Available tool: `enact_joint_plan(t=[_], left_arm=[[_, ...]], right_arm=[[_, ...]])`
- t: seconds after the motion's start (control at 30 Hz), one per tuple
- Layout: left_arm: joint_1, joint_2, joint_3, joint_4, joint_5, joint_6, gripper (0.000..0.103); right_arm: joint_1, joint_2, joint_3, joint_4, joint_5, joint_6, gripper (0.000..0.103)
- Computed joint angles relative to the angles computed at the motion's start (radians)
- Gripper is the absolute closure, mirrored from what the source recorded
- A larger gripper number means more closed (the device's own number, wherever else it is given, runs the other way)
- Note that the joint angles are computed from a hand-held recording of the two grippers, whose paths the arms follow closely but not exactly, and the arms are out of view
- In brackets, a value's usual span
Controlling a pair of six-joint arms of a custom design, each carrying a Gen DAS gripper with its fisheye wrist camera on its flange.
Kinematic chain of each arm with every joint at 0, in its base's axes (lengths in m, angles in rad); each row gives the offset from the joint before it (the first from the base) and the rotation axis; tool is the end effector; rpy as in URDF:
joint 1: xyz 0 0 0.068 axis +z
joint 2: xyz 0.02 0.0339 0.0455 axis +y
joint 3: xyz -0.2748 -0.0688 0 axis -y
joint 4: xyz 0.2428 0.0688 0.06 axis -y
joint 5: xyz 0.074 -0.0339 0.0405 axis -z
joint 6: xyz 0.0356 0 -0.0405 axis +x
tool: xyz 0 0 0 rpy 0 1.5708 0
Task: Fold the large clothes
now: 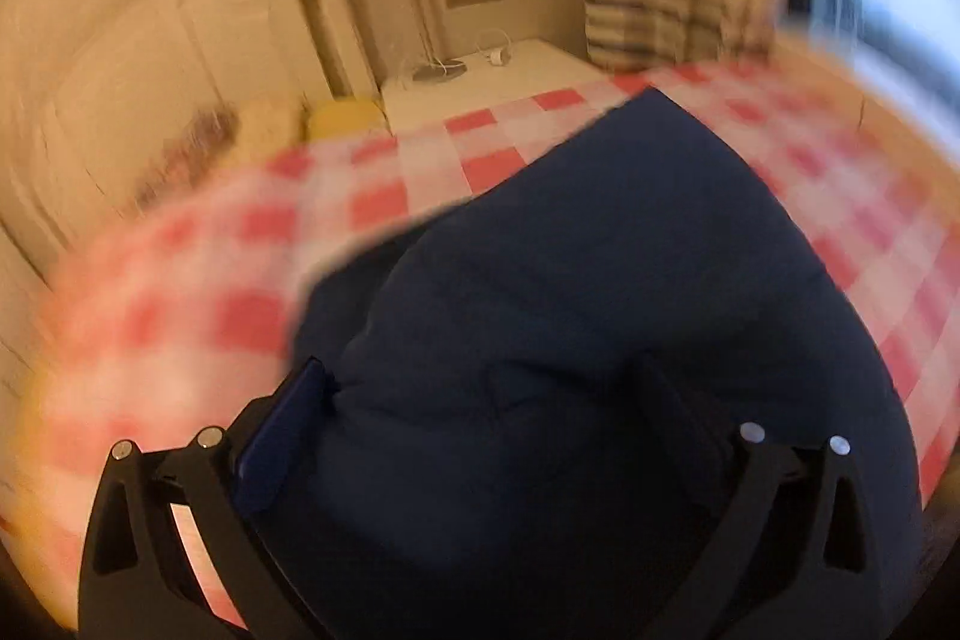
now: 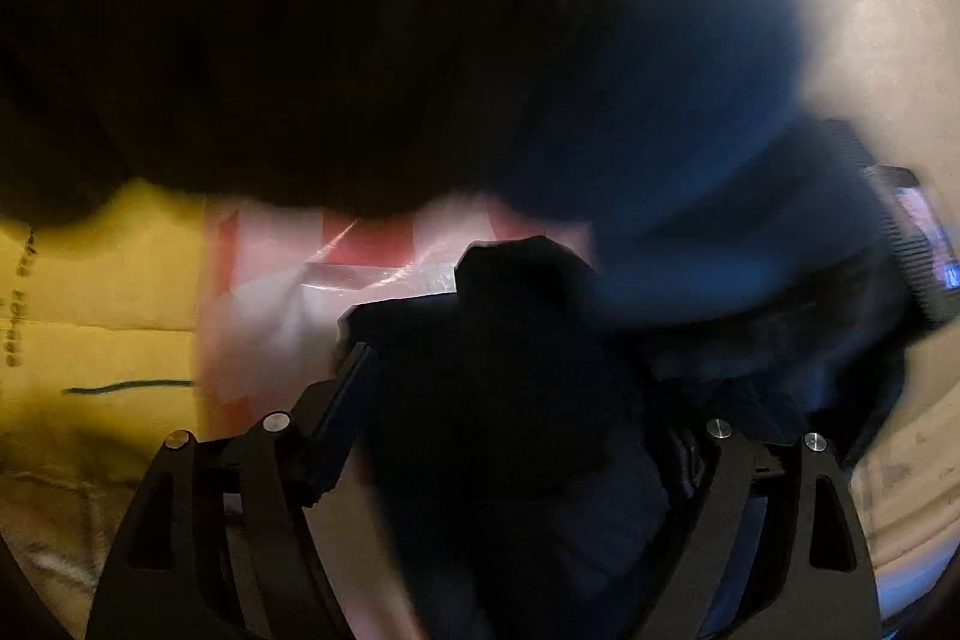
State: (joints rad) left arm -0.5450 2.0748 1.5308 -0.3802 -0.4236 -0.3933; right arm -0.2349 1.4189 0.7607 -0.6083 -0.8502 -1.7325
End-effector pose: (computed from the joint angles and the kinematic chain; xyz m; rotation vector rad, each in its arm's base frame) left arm 0.3972 -0.2237 0.1948 0.0094 2.3877 0.0960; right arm 0.2361 -0.0290 0.1911 -1.6544 1.5496 0.2784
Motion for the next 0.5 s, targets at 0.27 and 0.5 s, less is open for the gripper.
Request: enact_joint_plan(t=[0.27, 0.5], left_arm=[[0.051, -0.127, -0.318, 0.243, -0.063, -0.195, 0.002], [0.016, -0.101, -0.263, 0.175, -0.201, -0.208, 0.002]], right_arm=[[-0.273, 0.385, 0.624, -0.6, -0.266, -0.067, 0.02], [-0.209, 0.72, 1.151, -0.398, -0.232, 0.634, 0.042]])
